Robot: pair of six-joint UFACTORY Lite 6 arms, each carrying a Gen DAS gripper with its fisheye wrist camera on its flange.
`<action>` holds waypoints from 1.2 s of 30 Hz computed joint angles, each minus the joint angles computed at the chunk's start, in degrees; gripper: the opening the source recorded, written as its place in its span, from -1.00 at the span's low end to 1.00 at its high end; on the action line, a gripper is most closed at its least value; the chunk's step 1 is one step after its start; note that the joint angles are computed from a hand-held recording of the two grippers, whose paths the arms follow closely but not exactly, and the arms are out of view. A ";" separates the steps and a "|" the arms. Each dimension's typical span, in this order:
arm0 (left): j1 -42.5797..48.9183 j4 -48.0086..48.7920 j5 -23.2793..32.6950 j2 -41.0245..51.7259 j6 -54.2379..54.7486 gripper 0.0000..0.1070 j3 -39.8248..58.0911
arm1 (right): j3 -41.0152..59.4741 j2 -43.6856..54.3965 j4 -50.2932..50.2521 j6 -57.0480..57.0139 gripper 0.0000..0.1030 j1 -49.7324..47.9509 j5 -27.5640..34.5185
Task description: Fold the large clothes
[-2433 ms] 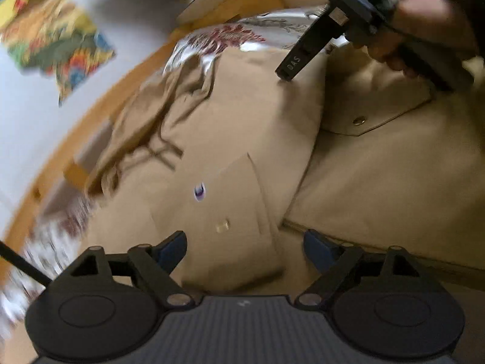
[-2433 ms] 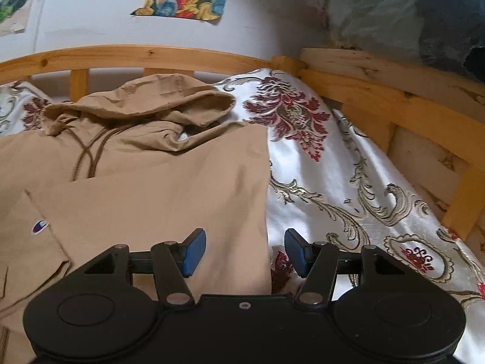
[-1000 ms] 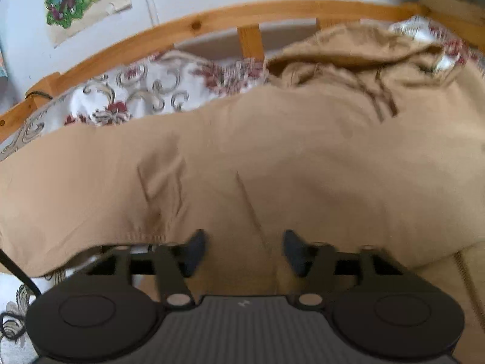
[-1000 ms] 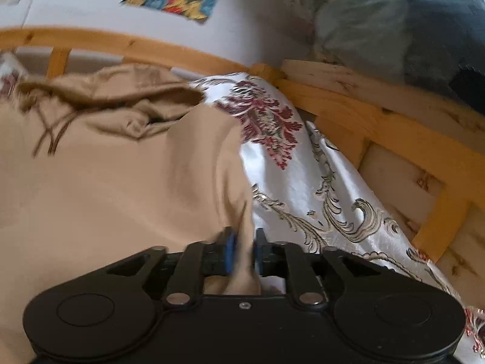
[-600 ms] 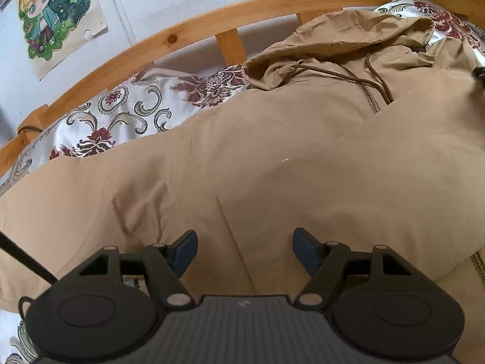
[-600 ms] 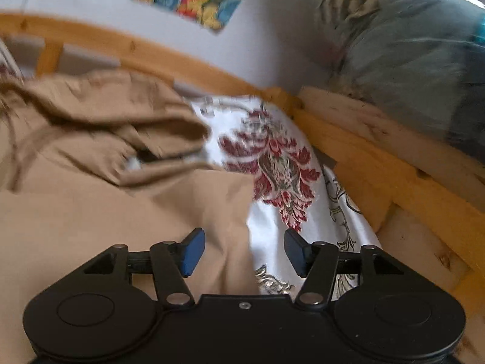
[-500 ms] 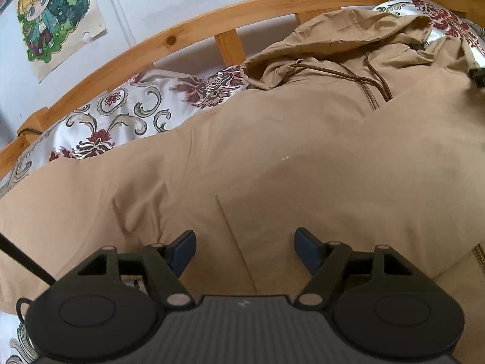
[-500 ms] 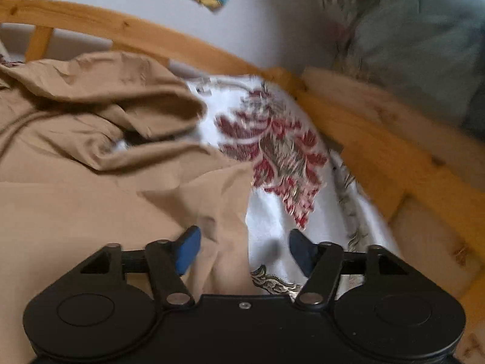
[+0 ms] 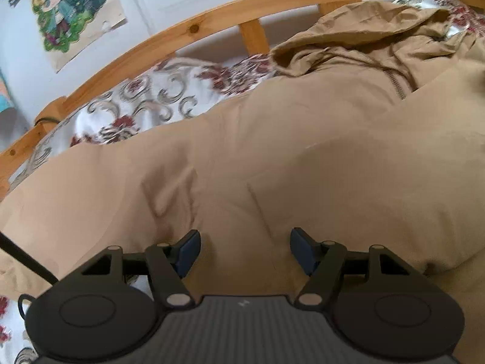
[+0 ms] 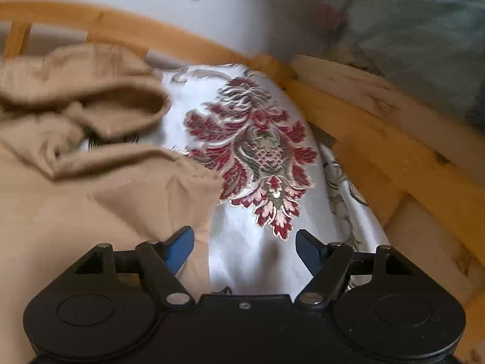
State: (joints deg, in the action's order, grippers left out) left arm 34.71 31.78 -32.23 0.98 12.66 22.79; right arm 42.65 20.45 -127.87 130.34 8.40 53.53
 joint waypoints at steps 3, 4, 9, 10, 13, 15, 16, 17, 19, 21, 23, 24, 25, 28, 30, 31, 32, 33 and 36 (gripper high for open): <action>1.80 3.93 2.17 -1.32 -4.21 0.32 0.74 | -5.57 -5.86 0.25 2.79 0.45 2.35 3.45; 3.05 8.10 1.90 -2.08 -7.22 0.32 0.63 | -7.77 -8.66 0.77 3.00 0.46 3.63 3.59; 4.04 15.84 3.33 -5.41 -12.78 0.32 -0.48 | -6.63 -3.07 3.92 -1.60 0.56 8.06 5.09; 4.92 19.81 3.27 -6.56 -16.18 0.32 -0.57 | -5.05 0.65 3.62 -1.87 0.56 8.25 7.18; 9.37 34.88 2.53 -9.84 -29.35 0.46 0.45 | -4.07 3.46 4.76 -2.84 0.58 10.17 11.31; 13.45 45.12 0.57 -11.25 -38.34 0.57 1.91 | -6.49 0.61 3.69 -1.28 0.59 10.66 10.30; 15.80 48.78 -0.97 -11.93 -41.07 0.64 2.46 | -7.96 -1.88 3.32 -0.24 0.68 10.82 8.53; 18.35 51.91 -2.77 -12.53 -42.90 0.69 3.14 | -10.12 -5.07 3.72 1.33 0.80 11.83 7.31; 22.84 55.22 -6.01 -13.18 -43.65 0.77 4.51 | -14.21 -10.38 6.10 3.90 0.90 15.89 8.08; 27.15 57.13 -8.58 -13.15 -43.91 0.86 6.15 | -17.32 -15.96 10.18 3.79 0.93 21.77 9.13; 30.44 59.11 -9.40 -12.46 -46.26 0.87 8.57 | -20.05 -22.26 15.58 2.93 0.99 29.08 10.08; 32.09 60.16 -9.92 -11.80 -47.65 0.88 9.81 | -20.76 -25.31 18.38 1.69 0.99 32.50 9.95; 33.46 61.36 -10.10 -10.54 -49.53 0.90 11.52 | -21.35 -27.82 21.67 0.60 0.99 36.54 10.25; 36.95 64.85 -8.44 -5.96 -57.58 0.91 17.40 | -21.55 -33.15 32.43 -0.70 0.99 49.94 11.95; 38.92 64.24 -6.56 -2.64 -59.41 0.91 20.72 | -20.86 -34.86 38.33 -0.11 0.99 58.02 12.59; 39.82 62.45 -5.70 -0.90 -59.06 0.91 22.46 | -20.09 -34.74 40.87 0.55 0.99 61.69 13.35; 40.55 60.51 -5.13 0.51 -58.50 0.91 23.92 | -19.18 -34.41 43.42 1.30 0.99 65.39 14.14; 41.00 58.27 -4.75 1.97 -57.97 0.91 25.42 | -18.16 -33.68 45.66 2.08 0.99 68.89 14.78; 40.47 54.50 -2.05 7.83 -63.27 0.91 32.96 | -14.55 -29.43 49.24 4.12 0.99 77.61 16.23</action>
State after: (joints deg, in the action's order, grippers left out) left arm 75.18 86.28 -34.28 8.80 -50.61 55.75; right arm 28.10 -8.98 -78.63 134.47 86.01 69.76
